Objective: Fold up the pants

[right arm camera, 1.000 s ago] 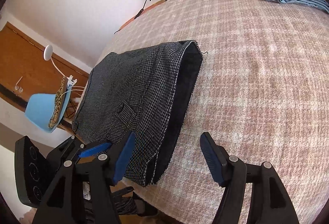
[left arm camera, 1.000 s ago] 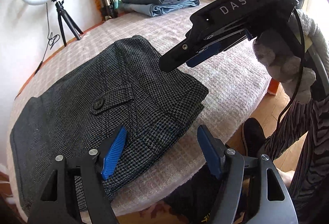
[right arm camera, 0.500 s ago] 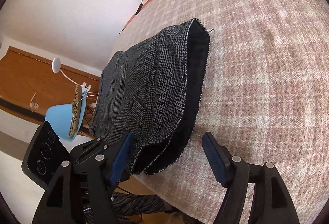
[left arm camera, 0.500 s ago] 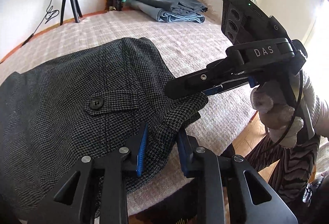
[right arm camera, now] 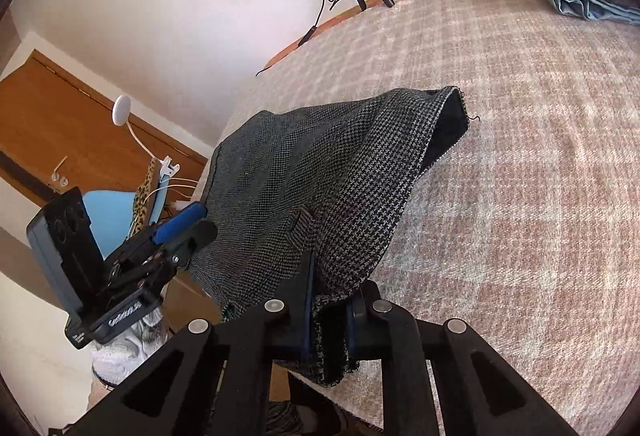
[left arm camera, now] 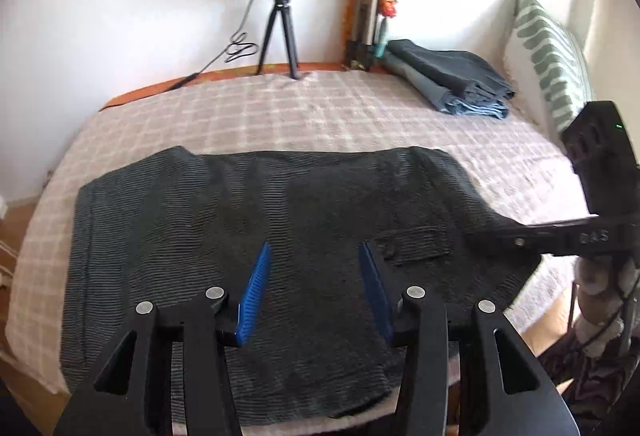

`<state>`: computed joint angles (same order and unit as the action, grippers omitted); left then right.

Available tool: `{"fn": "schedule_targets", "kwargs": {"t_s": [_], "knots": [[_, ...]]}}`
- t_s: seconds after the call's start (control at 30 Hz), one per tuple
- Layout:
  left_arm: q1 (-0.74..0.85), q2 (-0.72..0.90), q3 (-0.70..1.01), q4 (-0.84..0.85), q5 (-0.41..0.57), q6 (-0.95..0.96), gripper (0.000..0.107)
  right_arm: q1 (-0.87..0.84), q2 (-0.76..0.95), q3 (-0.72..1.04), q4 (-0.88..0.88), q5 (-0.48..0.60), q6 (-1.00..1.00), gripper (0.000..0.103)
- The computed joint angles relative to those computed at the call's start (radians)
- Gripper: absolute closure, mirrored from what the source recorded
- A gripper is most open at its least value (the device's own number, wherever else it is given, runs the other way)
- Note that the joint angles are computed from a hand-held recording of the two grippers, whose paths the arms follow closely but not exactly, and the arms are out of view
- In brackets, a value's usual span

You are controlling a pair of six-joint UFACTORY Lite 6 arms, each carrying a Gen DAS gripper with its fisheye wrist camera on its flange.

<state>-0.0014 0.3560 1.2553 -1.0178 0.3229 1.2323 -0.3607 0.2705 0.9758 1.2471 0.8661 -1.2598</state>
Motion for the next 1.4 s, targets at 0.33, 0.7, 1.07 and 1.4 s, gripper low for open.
{"fn": "schedule_targets", "kwargs": {"t_s": [0.33, 0.7, 1.07, 1.4], "knots": [[-0.056, 0.327, 0.217, 0.774, -0.214, -0.735, 0.061, 0.074, -0.04, 0.082, 0.021, -0.018, 0.057, 0.095], [0.189, 0.104, 0.037, 0.159, -0.049, -0.144, 0.062, 0.363, -0.077, 0.246, 0.016, -0.2, 0.122, 0.095], [0.483, 0.086, 0.083, 0.005, 0.115, -0.016, 0.062, 0.645, 0.202, 0.638, -0.273, -0.319, 0.423, 0.096], [0.673, 0.203, 0.306, -0.016, 0.233, -0.115, 0.062, 0.855, 0.816, 1.439, -0.791, -0.126, 0.906, 0.096]]}}
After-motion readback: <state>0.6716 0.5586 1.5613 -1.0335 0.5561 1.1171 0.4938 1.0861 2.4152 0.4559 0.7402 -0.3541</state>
